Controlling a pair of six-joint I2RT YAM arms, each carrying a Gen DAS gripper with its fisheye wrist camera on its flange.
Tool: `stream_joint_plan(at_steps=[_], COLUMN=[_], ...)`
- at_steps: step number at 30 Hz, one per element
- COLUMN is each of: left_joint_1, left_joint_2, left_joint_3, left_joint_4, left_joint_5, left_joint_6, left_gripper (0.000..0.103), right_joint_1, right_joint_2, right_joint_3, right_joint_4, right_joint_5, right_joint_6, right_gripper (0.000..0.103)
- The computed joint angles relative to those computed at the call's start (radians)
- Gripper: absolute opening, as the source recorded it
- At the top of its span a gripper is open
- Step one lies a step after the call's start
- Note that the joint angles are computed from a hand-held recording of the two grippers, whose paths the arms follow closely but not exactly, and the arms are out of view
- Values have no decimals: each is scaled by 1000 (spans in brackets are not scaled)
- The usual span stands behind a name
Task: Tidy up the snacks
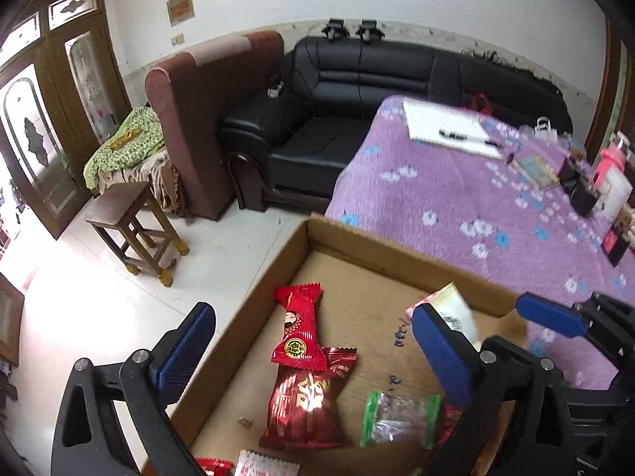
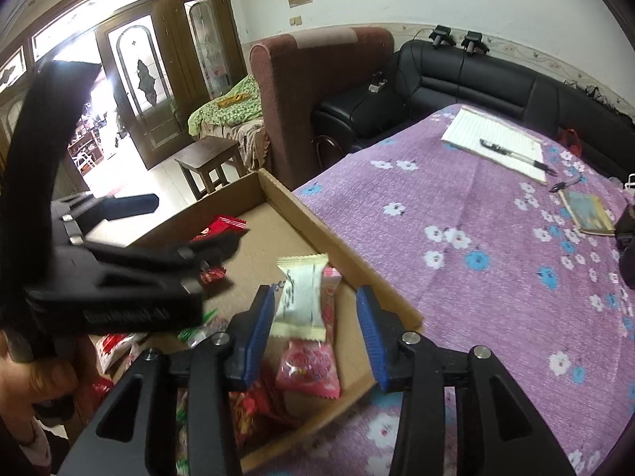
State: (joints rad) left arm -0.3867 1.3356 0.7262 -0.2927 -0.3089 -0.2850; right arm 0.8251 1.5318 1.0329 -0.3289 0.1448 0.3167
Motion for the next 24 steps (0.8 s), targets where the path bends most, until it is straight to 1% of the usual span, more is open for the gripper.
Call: stream_joint_plan(at_steps=[5,8,10,12,13,15,19,21,24], left_joint_1=[-50,-90,-129,-169,-196,-262,-413,-508,-605], left_joint_2=[-131,-212,-266,-313,-340,-390,-439,-437,-437], left_joint_3=[-24,-35,-40,-44,-47,-51,-45,-33,-30], left_joint_4=[-63,-119,-169,-219,-247,-312,-434,-506,-576], left_joint_5=[-41,-75,-107,-134,-154,-205,-314,-371,-389], left_joint_6=[-29,-60,-93,-126,-146,-198,-326,-421,-520], left_gripper=[102,102,102,102,102,102,102,102,102], right_joint_1=[27,52,75,107,128,173,272,329,429], right_joint_2=[-120,-204,-259,-317,-348,-411,-517,-557,-615], right_joint_3=[-60,-96,-116,-136,-147,-167,-192,-200,-216], right_joint_4=[-31,-60,-90,-123,-141,-180,-271,-320,-400], right_joint_5=[35,68,99,139,166,221,313,359,434], right_joint_6=[14,29,42,65,82,117,199,246,329], right_gripper=[43,45,54,74,78,90,92,92,92])
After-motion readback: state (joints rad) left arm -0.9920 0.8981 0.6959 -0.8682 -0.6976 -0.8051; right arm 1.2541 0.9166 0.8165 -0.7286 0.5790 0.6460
